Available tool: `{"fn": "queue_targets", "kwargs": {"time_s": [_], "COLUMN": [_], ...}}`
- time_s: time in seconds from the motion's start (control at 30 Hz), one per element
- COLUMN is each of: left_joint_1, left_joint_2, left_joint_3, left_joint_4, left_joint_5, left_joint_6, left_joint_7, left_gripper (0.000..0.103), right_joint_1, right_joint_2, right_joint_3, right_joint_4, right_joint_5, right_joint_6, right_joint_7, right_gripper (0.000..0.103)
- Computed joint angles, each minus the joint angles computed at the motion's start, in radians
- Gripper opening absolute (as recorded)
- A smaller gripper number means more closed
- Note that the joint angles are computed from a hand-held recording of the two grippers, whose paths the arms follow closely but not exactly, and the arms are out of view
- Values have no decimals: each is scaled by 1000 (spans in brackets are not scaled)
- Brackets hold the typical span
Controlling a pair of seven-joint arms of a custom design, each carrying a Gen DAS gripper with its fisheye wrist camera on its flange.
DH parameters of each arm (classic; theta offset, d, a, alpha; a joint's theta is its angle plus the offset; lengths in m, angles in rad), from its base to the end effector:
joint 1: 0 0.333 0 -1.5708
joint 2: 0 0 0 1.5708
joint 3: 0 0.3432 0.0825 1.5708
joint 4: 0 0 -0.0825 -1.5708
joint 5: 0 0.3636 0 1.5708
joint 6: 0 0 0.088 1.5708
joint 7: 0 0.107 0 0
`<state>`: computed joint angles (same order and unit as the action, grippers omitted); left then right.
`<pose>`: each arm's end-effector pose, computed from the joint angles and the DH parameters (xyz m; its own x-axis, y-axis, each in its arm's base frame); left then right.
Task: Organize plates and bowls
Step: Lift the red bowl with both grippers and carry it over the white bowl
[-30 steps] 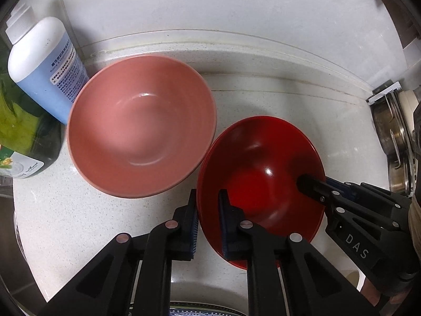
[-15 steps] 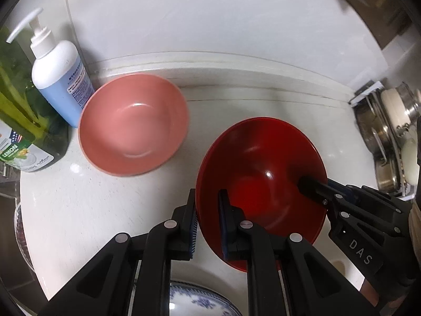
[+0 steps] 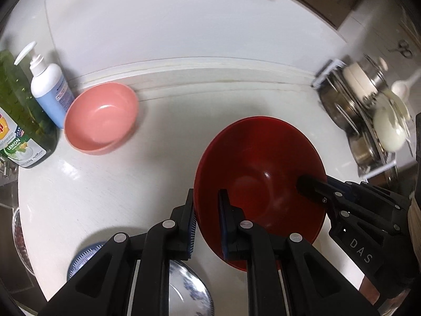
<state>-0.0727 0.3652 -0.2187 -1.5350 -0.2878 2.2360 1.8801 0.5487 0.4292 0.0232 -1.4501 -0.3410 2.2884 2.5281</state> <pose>0.6630 -0.1826 0.5193 -0.4516 -0.8605 0.2357 -0.8554 0.3425 -0.3886 0.6054 0.3767 0.5170 -0.1854 -0.9754 -0.1193 -0.8589 0.2199 -0.4626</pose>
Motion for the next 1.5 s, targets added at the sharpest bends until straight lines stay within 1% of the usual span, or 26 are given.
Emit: {"fn": "queue_targets", "kwargs": {"time_s": [0.13, 0.23, 0.4, 0.7, 0.93, 1.03, 1.33, 1.5], "left_joint_1": [6, -6, -29, -62, -82, -87, -101, -104], "left_joint_2": [-61, -86, -144, -199, -206, -205, -194, -194], "left_joint_3": [-17, -21, -22, -12, -8, -8, -8, -10], "left_joint_4": [-76, -112, -187, -267, -304, -317, -328, -337], "left_joint_5": [-43, -64, -85, -95, -77, -69, -23, -11], "left_joint_6": [7, 7, 19, -10, -19, -26, -40, -36], "left_joint_7": [51, 64, 96, 112, 89, 80, 35, 34], "left_gripper": [16, 16, 16, 16, 17, 17, 17, 19], "right_joint_1": [18, 20, 2, -29, -54, -61, -78, -82], "right_joint_2": [-88, -139, -215, -305, -340, -346, -350, -350], "right_joint_3": [-8, 1, 32, 79, 99, 105, 110, 110], "right_joint_4": [-122, -189, -287, -421, -507, -531, -595, -618], "right_joint_5": [-47, -90, -124, -145, -100, -80, 5, 39], "right_joint_6": [23, 22, 27, 34, 72, 76, 126, 149], "right_joint_7": [77, 133, 199, 281, 291, 278, 225, 203], "right_gripper": [11, 11, 11, 11, 11, 11, 11, 11]}}
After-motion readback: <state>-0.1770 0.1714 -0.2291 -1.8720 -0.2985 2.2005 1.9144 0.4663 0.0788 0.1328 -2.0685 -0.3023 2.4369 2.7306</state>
